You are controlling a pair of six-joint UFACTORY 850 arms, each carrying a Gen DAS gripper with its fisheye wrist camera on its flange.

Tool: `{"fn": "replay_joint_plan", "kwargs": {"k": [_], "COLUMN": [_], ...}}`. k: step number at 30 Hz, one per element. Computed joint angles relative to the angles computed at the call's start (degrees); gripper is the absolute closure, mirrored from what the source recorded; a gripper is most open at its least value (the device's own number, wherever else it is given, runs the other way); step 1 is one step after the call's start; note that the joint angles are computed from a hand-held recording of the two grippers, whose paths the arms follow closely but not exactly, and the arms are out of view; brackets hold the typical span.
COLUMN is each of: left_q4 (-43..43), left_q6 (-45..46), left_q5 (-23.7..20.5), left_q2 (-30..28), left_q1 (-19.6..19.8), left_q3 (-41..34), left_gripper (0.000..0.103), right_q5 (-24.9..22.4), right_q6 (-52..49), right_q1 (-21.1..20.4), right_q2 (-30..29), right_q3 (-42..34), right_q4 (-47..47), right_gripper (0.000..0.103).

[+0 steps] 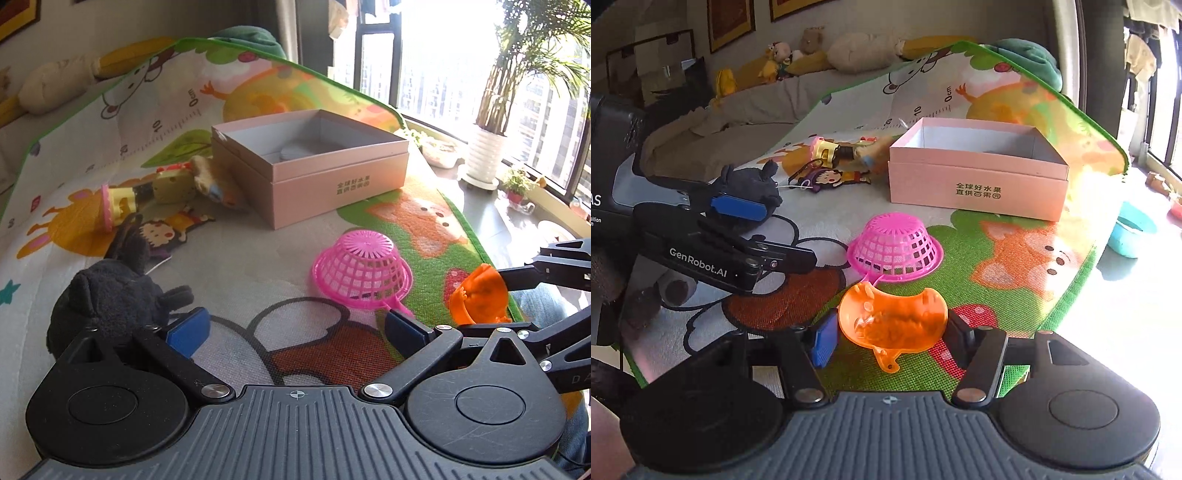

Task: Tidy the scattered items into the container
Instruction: 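Grasp the pink net scoop with the left gripper while the right gripper holds the orange toy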

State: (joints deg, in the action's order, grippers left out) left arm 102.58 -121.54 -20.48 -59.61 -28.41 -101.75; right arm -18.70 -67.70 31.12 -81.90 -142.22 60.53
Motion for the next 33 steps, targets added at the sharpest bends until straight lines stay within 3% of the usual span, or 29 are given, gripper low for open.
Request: {"fn": "replay_joint_plan", "kwargs": {"k": [4, 10, 13, 16, 18, 23, 33], "left_q4": [-11.4, -41.3, -46.8, -45.3, -42.6, -41.4, -28.7], "left_q6": [13.4, 43.8, 49.6, 48.9, 46.5, 45.3, 31.6], "left_q5": [2.1, -1.7, -2.7, -2.6, -1.9, -1.6, 1.2], "left_q2": [-5.8, -16.9, -19.2, -18.9, -17.8, -15.5, -7.2], "left_q1": [-0.3, -0.2, -0.2, -0.4, -0.4, -0.5, -2.0], "left_q3": [-10.3, -29.9, -33.8, -32.9, -31.0, -27.4, -13.6], "left_gripper": [0.000, 0.000, 0.000, 0.003, 0.015, 0.015, 0.015], "right_q5": [4.7, 8.2, 8.4, 7.9, 7.6, 6.7, 6.3], "right_q6": [-3.1, -7.1, -11.2, -12.9, -13.0, -13.1, -20.4], "right_q1": [-0.5, -1.7, -2.1, -2.4, -2.5, -2.5, -2.2], "right_q2": [2.3, 4.1, 4.5, 4.4, 4.1, 3.5, 4.7], "right_q3": [4.3, 7.7, 8.6, 8.5, 8.1, 7.2, 9.0], "right_q4": [4.6, 11.4, 15.9, 18.0, 18.3, 18.7, 24.9], "right_gripper": [0.043, 0.043, 0.043, 0.043, 0.043, 0.043, 0.043]}}
